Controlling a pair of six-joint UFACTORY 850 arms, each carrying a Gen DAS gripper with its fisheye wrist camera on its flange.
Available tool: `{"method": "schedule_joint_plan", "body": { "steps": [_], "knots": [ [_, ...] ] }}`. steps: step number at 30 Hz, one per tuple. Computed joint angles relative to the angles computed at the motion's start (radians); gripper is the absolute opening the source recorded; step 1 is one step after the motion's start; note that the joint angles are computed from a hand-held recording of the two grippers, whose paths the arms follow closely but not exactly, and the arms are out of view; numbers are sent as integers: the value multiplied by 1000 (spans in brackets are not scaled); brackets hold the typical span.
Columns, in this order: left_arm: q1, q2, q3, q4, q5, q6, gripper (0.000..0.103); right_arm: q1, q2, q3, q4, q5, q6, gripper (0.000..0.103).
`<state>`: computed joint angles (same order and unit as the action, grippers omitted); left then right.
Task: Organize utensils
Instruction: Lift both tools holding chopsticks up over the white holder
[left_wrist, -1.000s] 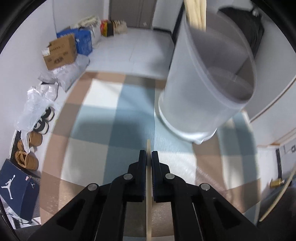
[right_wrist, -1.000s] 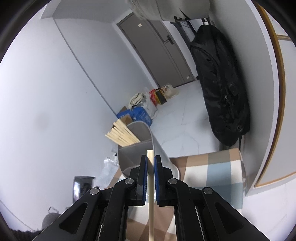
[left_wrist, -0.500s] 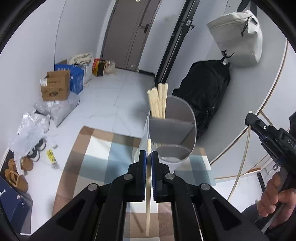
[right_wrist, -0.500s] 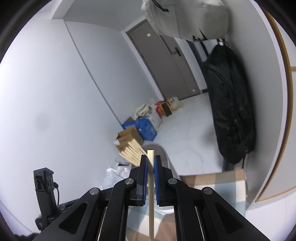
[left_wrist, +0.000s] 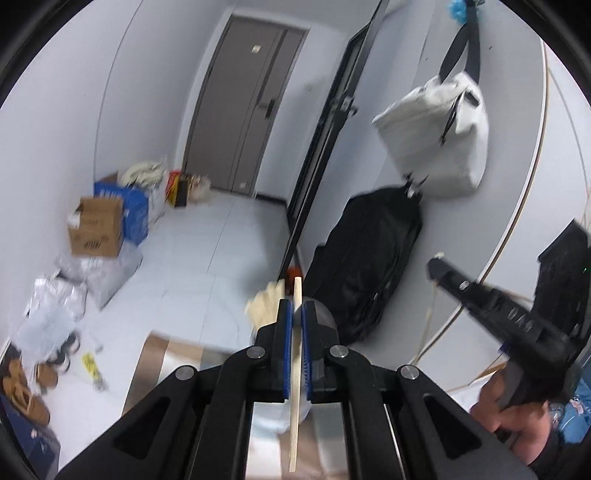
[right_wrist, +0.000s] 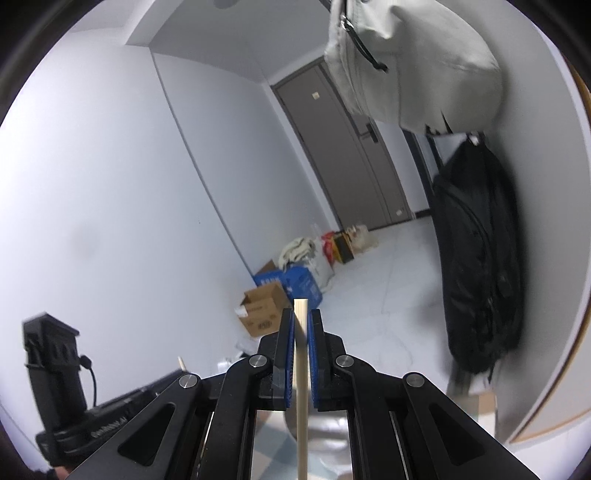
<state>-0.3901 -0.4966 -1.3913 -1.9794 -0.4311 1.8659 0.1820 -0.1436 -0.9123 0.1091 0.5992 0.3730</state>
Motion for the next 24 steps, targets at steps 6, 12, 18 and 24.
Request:
{"method": "schedule_joint_plan", "body": {
  "steps": [6,12,18,24],
  "knots": [
    [-8,-70,-156,-9,-17,-19,1,-16,-40,-95,21,12,-71,6],
    [-13,-128,-258,-3,-22,-15,1,-31,-113,-196,22,19,-106,6],
    [-9,-195,-349,70,-35,-84,1,-26,-195,-276,94,45,-227,6],
    [-16,-242,-387,23,-13,-12,1,-33,-252,-306,104,78,-240,6]
  ]
}}
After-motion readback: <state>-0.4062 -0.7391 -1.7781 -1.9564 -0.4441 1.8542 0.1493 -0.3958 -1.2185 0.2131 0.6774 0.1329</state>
